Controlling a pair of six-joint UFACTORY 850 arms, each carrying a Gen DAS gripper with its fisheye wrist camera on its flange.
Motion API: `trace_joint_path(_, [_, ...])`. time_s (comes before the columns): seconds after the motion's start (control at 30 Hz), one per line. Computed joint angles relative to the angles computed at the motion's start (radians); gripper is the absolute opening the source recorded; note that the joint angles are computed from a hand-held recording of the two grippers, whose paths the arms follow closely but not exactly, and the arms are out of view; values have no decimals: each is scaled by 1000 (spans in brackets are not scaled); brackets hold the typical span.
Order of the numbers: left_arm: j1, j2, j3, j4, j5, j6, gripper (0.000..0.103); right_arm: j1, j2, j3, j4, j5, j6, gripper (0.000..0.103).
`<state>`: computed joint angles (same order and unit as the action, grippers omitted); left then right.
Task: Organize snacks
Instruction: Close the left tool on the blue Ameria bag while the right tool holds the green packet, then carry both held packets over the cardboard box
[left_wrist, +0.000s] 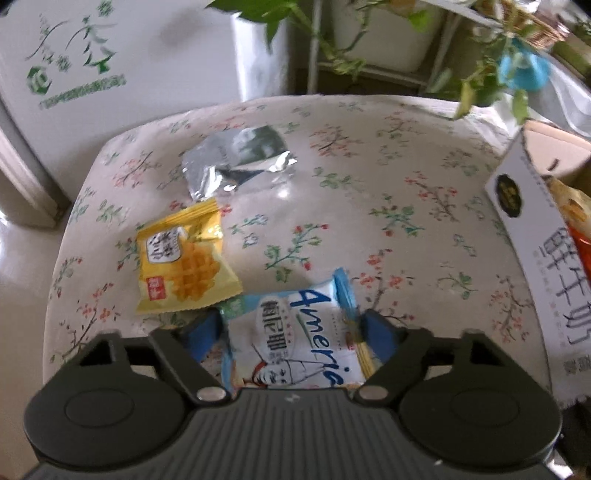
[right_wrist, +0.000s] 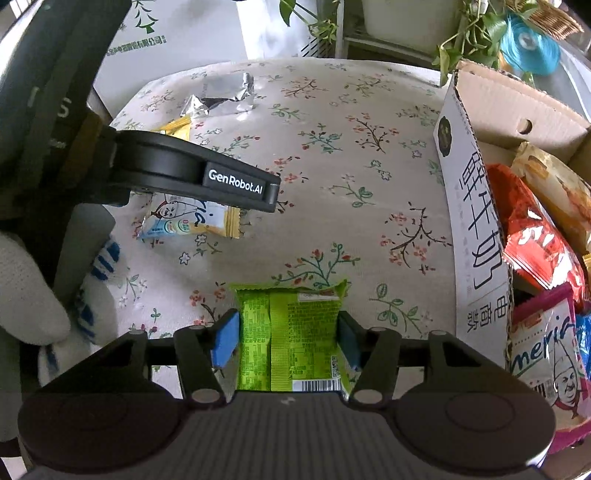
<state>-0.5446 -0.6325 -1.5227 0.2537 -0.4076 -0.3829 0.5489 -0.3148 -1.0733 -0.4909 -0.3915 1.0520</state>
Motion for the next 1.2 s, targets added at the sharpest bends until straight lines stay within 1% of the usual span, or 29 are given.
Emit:
trace_joint_path(0.1, [-2, 11, 16, -20, 19, 46, 68, -1, 1, 4, -10, 4, -8, 62])
trace_joint_path(0.17, [-2, 15, 18, -35, 17, 64, 66, -2, 2, 5, -15, 4, -14, 59])
trace_joint_path(0.3, [0, 19, 21, -44, 17, 74, 65, -6, 10, 11, -21, 9, -2, 58])
trace_joint_path(0.9, [36, 89, 80, -172, 67, 173, 64, -7, 47, 10, -228, 15, 237, 58])
trace_joint_path(0.97, [40, 104, 94, -166, 81, 168, 64, -9, 48, 4, -256, 19, 267, 58])
trace_joint_path(1.1, [41, 126, 114, -99, 107, 120, 64, -11, 48, -9, -306, 25, 330, 58])
trace_joint_path(1.2, [48, 135, 119, -138, 106, 153, 64, -14, 49, -14, -324, 26, 354, 58])
